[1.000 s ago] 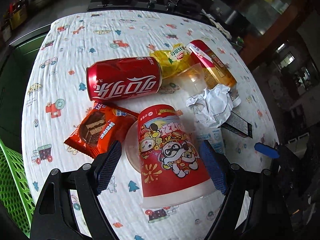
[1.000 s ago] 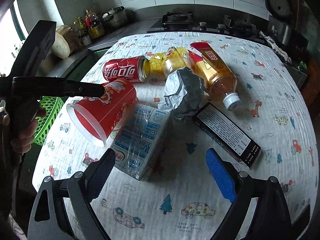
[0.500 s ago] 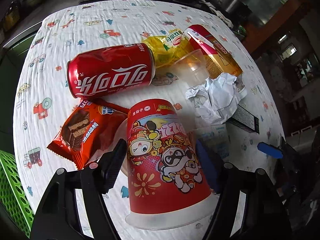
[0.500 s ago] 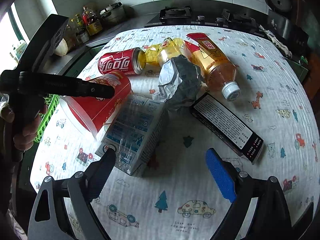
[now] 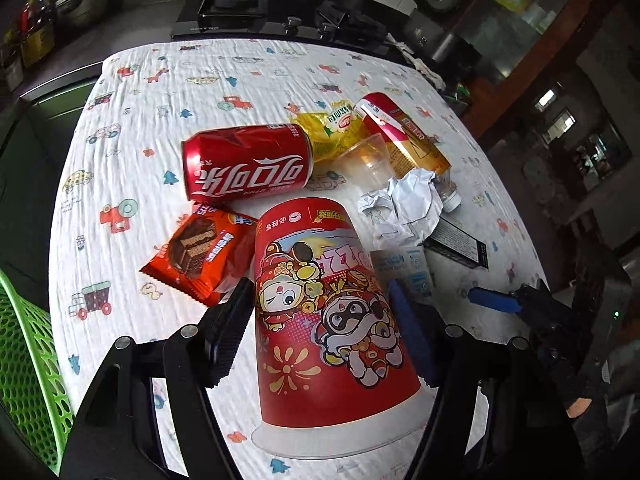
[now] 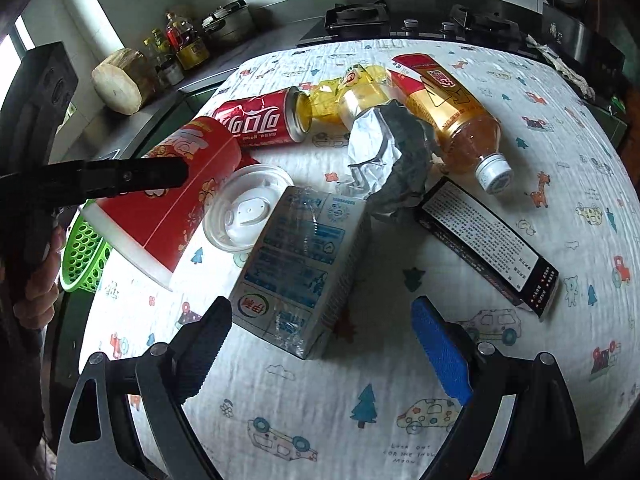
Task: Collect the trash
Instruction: 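Grasp the red printed cup with the left gripper while the right gripper grasps the milk carton, then carry both items over the green basket and release them inside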
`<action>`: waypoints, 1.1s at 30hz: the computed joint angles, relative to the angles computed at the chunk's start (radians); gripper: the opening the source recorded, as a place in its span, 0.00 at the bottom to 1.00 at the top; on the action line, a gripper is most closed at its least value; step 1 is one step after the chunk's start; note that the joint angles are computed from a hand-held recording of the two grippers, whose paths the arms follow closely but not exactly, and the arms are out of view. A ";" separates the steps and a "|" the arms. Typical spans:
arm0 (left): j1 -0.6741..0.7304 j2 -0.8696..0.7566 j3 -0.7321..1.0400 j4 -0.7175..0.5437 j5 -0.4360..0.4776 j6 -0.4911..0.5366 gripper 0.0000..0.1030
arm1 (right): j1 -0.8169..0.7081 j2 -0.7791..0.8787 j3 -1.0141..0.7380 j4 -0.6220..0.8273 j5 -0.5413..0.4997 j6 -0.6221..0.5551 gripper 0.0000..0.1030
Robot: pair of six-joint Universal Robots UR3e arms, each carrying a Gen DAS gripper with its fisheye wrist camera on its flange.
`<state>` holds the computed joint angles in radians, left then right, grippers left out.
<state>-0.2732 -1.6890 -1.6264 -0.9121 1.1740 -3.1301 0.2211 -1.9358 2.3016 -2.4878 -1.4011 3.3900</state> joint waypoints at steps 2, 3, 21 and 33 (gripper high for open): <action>0.036 0.061 -0.052 0.005 -0.014 0.013 0.66 | 0.025 0.054 -0.035 -0.016 -0.005 0.032 0.84; 0.055 0.095 -0.078 0.003 -0.020 0.024 0.66 | 0.044 0.087 -0.059 -0.023 -0.015 0.050 0.83; 0.738 0.627 -0.331 -0.381 -0.220 0.441 0.66 | 0.145 0.432 -0.322 0.059 -0.166 0.185 0.72; 1.157 0.672 -0.412 -0.490 -0.225 0.689 0.66 | 0.143 0.321 -0.270 0.076 -0.181 0.169 0.66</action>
<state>0.8840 -1.0174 -2.0384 -1.4018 0.9487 -2.4413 0.3645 -1.6148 2.0313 -2.4119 -1.5822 3.5595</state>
